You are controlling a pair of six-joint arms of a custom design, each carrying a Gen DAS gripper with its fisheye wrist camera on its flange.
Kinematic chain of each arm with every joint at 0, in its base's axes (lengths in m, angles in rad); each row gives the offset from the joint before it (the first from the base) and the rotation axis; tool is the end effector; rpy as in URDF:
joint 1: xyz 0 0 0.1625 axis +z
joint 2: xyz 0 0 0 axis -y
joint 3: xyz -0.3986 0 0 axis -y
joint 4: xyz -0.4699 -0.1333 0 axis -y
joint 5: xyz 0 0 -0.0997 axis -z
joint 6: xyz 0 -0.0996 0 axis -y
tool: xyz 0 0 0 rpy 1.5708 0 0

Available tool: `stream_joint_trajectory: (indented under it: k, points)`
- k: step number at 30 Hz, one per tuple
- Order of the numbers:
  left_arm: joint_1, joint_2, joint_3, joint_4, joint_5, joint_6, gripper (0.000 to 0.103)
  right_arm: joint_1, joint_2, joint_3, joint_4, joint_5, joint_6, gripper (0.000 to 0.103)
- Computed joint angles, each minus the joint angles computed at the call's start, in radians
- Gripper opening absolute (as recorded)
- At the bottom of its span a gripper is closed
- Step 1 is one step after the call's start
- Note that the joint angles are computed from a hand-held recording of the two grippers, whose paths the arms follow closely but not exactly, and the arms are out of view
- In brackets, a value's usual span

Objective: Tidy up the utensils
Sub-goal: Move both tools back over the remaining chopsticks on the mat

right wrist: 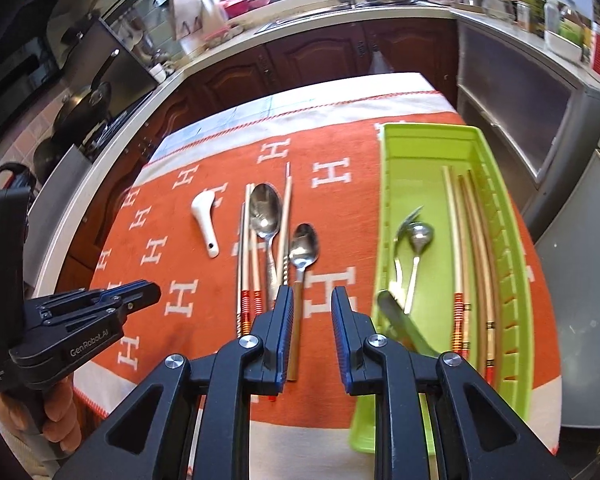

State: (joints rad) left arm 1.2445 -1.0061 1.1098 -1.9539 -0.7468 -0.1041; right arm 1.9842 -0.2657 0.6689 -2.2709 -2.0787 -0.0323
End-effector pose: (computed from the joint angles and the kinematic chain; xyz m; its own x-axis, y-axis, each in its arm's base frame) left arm -0.0594 -0.8194 0.4130 -0.7365 -0.0687 -0.6729 0.2328 0.9083 -0.3476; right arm 0.4544 -0.8246 0.0287 -0.8445 -0.2489 0.4743 -0.4116 0.8681 -0.2774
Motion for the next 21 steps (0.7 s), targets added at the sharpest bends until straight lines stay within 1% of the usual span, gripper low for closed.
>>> stream_joint_trajectory:
  k: [8, 13, 21]
  points:
    - [0.021, 0.019, -0.029, 0.018, -0.023, -0.015, 0.006, -0.002, 0.066, -0.096, 0.084, -0.002, -0.007, 0.019]
    - [0.038, 0.036, -0.048, 0.031, -0.049, -0.022, 0.006, -0.008, 0.137, -0.207, 0.165, -0.009, -0.007, 0.019]
    - [0.069, 0.089, -0.118, 0.076, -0.128, -0.038, 0.006, -0.019, 0.26, -0.403, 0.294, 0.003, -0.011, 0.019]
